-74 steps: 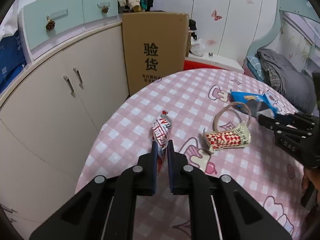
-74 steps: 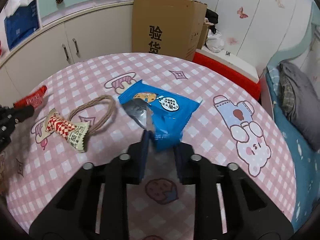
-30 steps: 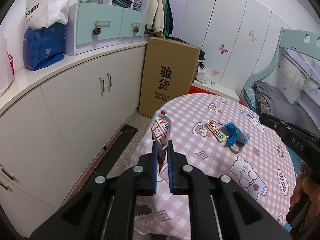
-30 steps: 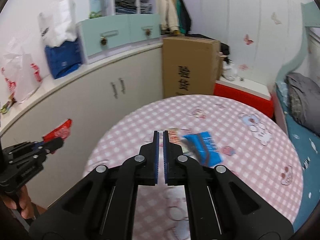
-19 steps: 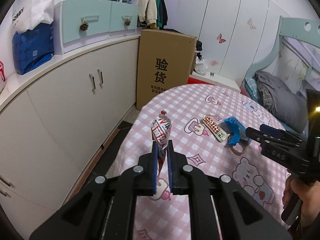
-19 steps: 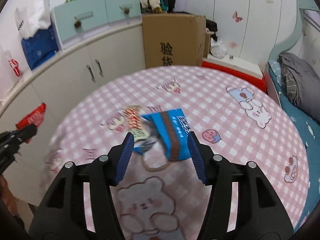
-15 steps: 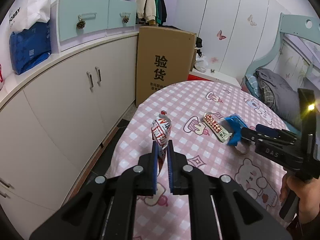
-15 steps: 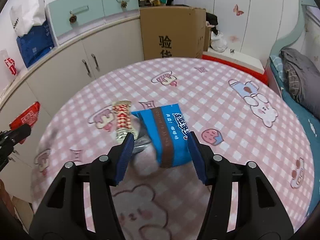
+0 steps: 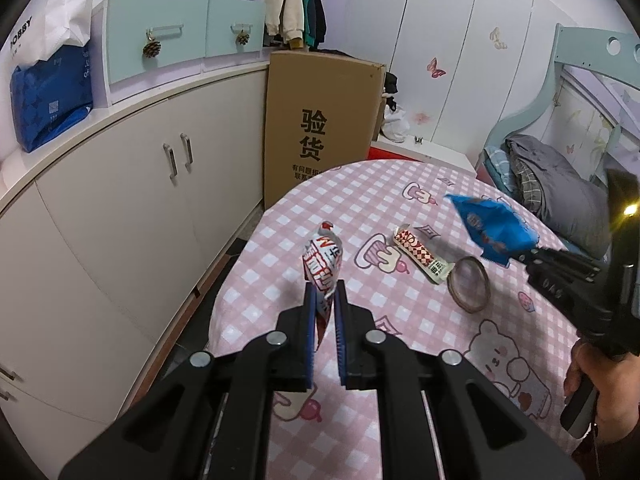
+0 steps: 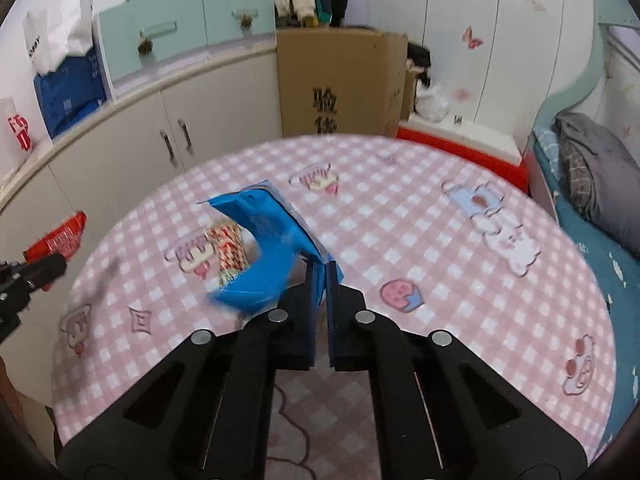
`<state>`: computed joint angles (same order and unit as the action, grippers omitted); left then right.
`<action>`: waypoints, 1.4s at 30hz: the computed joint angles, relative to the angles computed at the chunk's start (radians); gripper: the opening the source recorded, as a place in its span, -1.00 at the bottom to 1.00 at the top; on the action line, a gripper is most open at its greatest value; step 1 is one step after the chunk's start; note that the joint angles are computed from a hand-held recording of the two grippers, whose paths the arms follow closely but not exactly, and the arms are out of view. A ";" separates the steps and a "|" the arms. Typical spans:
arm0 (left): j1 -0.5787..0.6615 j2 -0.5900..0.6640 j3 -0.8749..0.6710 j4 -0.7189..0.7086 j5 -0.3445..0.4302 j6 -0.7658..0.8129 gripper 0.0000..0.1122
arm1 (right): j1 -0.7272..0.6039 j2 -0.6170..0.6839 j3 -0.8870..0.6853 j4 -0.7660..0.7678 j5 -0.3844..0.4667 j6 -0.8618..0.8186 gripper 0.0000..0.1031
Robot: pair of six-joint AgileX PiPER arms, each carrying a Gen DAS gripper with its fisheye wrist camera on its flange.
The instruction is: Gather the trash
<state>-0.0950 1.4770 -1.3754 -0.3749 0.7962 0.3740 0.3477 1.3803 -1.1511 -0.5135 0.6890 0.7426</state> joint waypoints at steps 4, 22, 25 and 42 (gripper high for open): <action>0.048 -0.033 0.002 -0.042 0.026 0.037 -0.85 | 0.082 -0.041 -0.034 -0.064 0.053 0.051 -0.93; 0.676 -0.102 0.119 -0.280 0.212 0.423 -0.85 | 0.601 0.303 -0.401 -0.064 0.063 0.215 -0.93; 0.751 -0.049 0.125 -0.248 0.215 0.444 -0.84 | 0.634 0.415 -0.463 0.016 0.015 0.197 -0.92; 0.831 0.344 0.081 -0.136 0.161 0.430 -0.84 | 0.667 0.843 -0.754 0.238 0.022 0.123 -0.92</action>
